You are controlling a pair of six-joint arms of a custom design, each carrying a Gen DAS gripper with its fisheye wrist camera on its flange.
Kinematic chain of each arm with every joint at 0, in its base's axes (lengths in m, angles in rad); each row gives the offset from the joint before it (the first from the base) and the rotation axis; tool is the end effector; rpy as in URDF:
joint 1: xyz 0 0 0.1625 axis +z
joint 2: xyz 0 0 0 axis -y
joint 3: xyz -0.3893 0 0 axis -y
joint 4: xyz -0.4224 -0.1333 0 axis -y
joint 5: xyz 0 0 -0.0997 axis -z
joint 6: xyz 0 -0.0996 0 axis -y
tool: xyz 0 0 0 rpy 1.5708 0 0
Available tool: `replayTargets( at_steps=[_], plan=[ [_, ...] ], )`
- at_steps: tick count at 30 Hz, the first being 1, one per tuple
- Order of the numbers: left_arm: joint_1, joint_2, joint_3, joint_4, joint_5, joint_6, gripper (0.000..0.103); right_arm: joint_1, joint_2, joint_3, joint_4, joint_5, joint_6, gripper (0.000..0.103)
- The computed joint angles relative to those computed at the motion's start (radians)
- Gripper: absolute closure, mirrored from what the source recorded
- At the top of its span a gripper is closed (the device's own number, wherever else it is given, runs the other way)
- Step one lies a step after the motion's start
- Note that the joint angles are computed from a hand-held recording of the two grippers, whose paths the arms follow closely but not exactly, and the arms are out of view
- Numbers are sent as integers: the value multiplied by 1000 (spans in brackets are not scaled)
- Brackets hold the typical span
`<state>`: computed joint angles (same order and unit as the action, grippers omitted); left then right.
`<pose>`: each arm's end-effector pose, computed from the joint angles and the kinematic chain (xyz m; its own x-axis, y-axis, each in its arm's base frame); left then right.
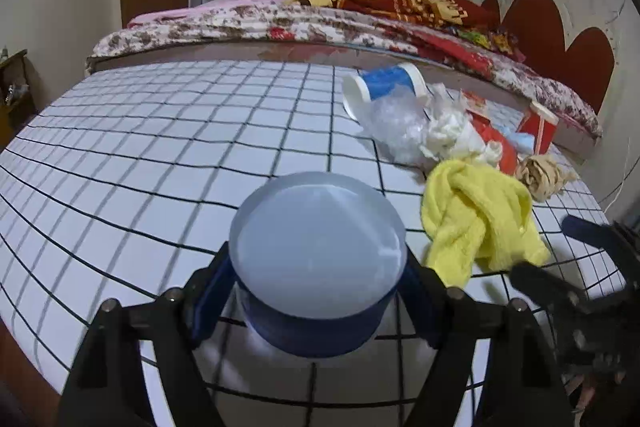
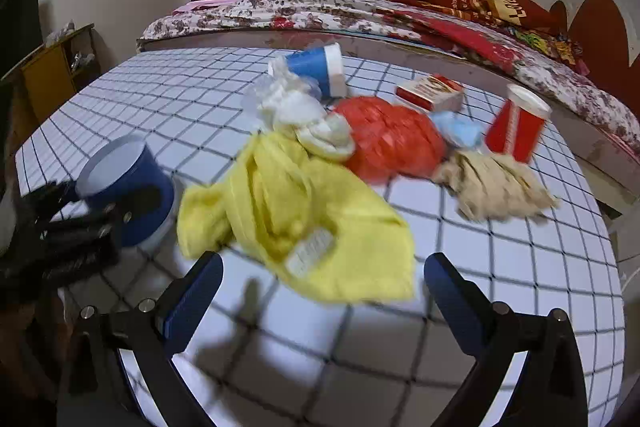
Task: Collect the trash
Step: 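Grasp the blue paper cup with the left tool while the right tool grasps the yellow cloth, then carry the cup and yellow cloth over the bin and release both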
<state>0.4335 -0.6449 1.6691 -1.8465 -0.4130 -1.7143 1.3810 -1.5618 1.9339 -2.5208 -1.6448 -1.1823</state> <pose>-0.4289 -0.4459 -0.0615 -0.7149 -0.3941 -0.5776 0.2979 0.5756 -0.7615 0.0228 -0.5489 0.3695 -0.5143 -0.6750 0.5290 -0.8395 0.5224 -0.1496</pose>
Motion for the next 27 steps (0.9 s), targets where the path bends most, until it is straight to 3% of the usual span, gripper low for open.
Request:
replayTargets(
  at_steps=[4,7,9,11,14,21,27],
  plan=[
    [-4,-25,16,34,6,-38,26,50,66,-34,14,-19,98,1],
    [-3,-33,20,41,8,-39,26,77,115,-42,-10,-99,145,1],
    [-8,-37,22,58,9,-52,26,74,122,-45,9,-109,162,27],
    [-14,-40,24,70,8,-59,26,61,103,-36,14,-81,147,63],
    [-25,-38,25,78,5,-67,26,34,57,-29,60,-42,129,75],
    [-55,-2,-2,53,7,-33,26,-40,-71,-4,155,67,37,79],
    [-73,52,-48,-25,3,61,26,-101,-157,1,187,147,-5,79]
  ],
)
